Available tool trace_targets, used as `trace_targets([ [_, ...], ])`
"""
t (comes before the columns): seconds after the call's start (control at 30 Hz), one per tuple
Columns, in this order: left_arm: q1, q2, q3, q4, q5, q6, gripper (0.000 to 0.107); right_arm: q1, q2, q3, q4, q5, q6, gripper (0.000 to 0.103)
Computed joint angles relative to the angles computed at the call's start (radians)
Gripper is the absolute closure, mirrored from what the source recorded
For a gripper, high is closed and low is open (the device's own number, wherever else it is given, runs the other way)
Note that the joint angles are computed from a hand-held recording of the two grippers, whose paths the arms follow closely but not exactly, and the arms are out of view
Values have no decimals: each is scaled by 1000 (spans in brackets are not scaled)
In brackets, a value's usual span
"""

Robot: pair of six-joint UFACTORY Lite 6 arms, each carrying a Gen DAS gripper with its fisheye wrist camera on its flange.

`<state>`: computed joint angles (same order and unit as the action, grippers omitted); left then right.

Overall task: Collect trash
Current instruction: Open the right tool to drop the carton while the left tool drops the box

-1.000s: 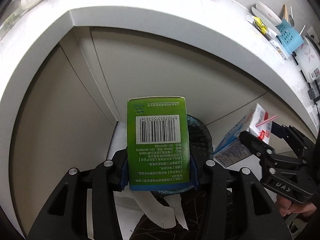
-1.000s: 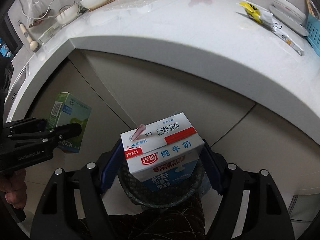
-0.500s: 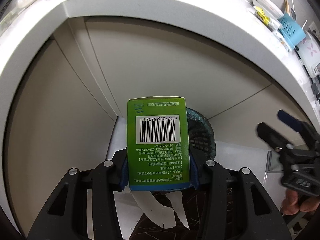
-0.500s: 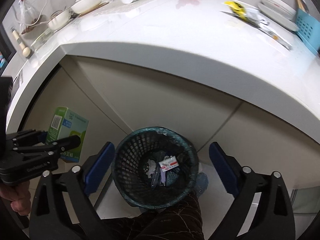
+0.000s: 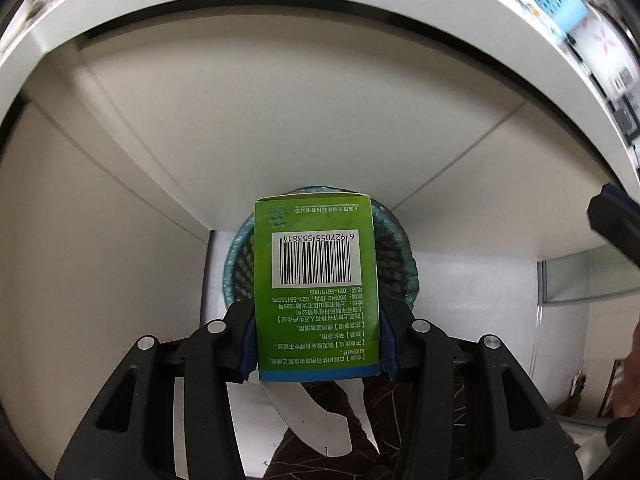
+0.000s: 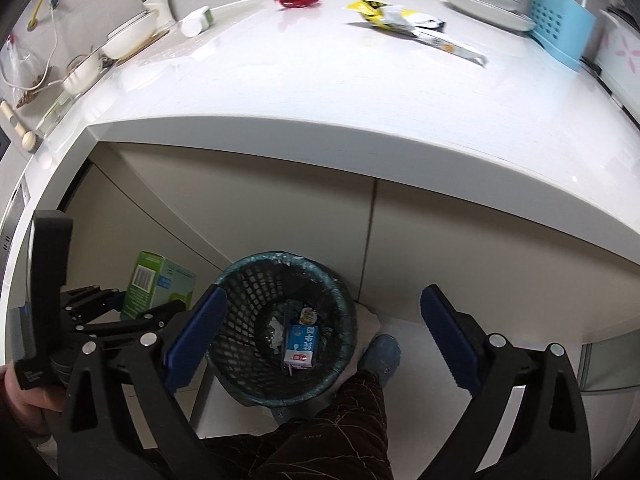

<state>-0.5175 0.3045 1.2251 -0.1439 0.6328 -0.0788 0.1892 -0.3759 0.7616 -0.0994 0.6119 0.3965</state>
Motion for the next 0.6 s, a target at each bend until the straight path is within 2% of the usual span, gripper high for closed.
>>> trace_targets([
  [0.2, -19, 44, 38, 6, -8, 25, 61, -62, -75, -42, 16, 33, -49, 10],
  [0.47, -51, 46, 48, 32, -1, -18, 59, -94, -94, -55, 45, 35, -88, 10],
  [0.6, -64, 11, 17, 37, -2, -44, 54, -94, -97, -52, 53, 34, -98, 10],
])
